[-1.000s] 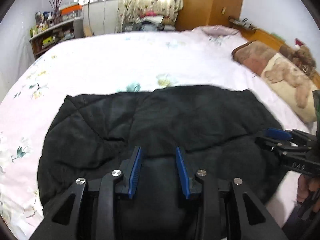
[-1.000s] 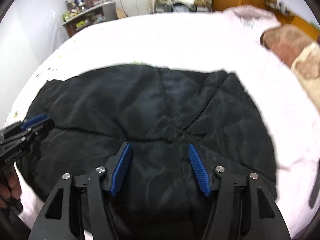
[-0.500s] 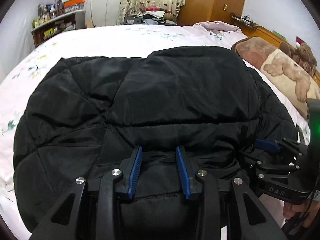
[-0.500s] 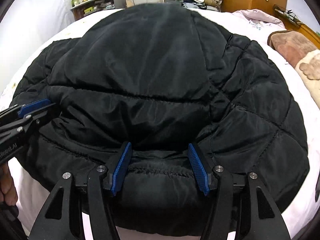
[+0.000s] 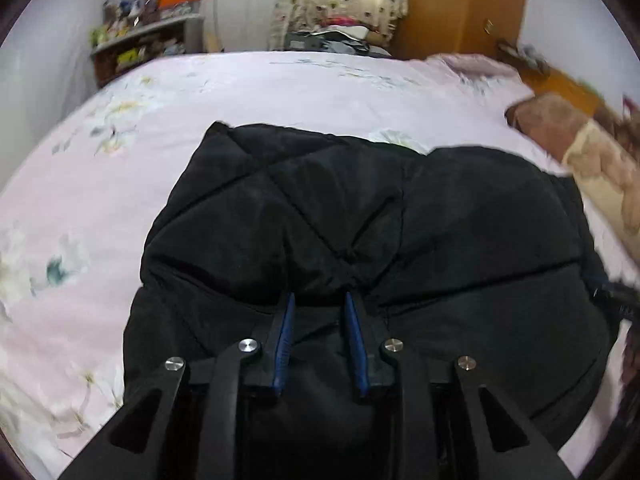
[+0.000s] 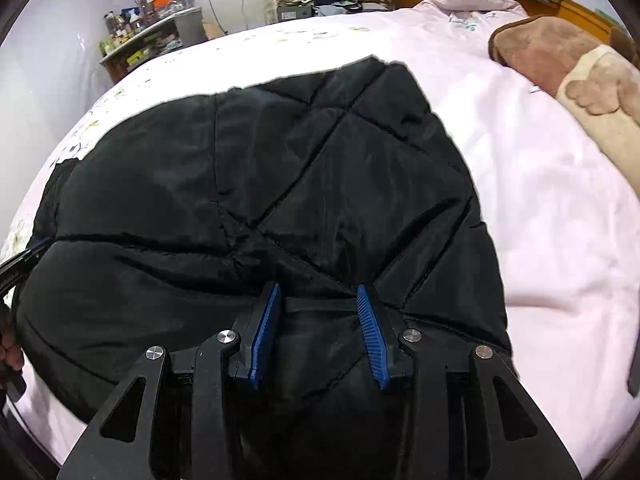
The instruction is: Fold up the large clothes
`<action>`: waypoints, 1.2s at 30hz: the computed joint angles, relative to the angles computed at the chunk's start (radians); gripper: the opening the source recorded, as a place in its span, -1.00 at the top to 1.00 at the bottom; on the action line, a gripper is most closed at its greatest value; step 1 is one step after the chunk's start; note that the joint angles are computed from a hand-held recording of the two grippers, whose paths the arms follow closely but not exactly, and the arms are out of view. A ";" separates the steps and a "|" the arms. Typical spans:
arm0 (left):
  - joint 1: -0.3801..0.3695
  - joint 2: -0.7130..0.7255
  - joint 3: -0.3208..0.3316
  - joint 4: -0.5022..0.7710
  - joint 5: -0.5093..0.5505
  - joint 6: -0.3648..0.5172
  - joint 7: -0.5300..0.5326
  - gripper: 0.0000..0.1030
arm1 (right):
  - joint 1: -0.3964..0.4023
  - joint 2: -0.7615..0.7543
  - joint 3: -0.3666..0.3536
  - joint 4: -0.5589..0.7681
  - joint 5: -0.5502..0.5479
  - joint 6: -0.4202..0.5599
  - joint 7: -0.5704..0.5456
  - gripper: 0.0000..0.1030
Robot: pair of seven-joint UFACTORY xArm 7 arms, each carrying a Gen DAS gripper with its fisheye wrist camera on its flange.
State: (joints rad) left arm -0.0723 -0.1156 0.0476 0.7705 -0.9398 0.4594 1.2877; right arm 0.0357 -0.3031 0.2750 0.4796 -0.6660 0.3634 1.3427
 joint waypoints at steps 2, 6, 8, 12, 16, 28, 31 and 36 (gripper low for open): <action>0.009 -0.010 -0.012 0.010 0.093 0.009 -0.096 0.53 | 0.017 0.021 0.002 0.039 0.024 0.065 -0.022 0.23; 0.001 -0.027 0.009 0.067 0.094 0.050 -0.097 0.66 | 0.040 -0.024 0.023 0.115 -0.002 0.177 0.014 0.32; -0.004 0.023 0.000 0.118 0.111 0.006 -0.102 0.66 | 0.031 -0.008 0.000 0.136 -0.017 0.170 0.005 0.32; 0.038 0.186 -0.028 0.249 0.190 0.062 -0.232 0.77 | 0.010 0.116 -0.076 0.172 -0.013 0.141 -0.050 0.38; 0.052 0.209 -0.086 0.227 0.203 -0.022 -0.221 0.82 | 0.015 0.135 -0.114 0.151 -0.004 0.108 -0.089 0.39; 0.090 0.196 -0.105 0.236 0.195 0.009 -0.225 0.84 | 0.009 0.111 -0.123 0.117 -0.058 0.079 -0.024 0.39; 0.115 0.133 -0.077 0.234 0.092 0.090 -0.127 0.84 | 0.020 0.004 -0.100 0.087 -0.022 0.129 -0.037 0.39; 0.126 0.090 -0.015 0.182 0.017 0.135 -0.007 0.84 | 0.022 -0.205 -0.028 -0.036 0.039 0.109 -0.032 0.39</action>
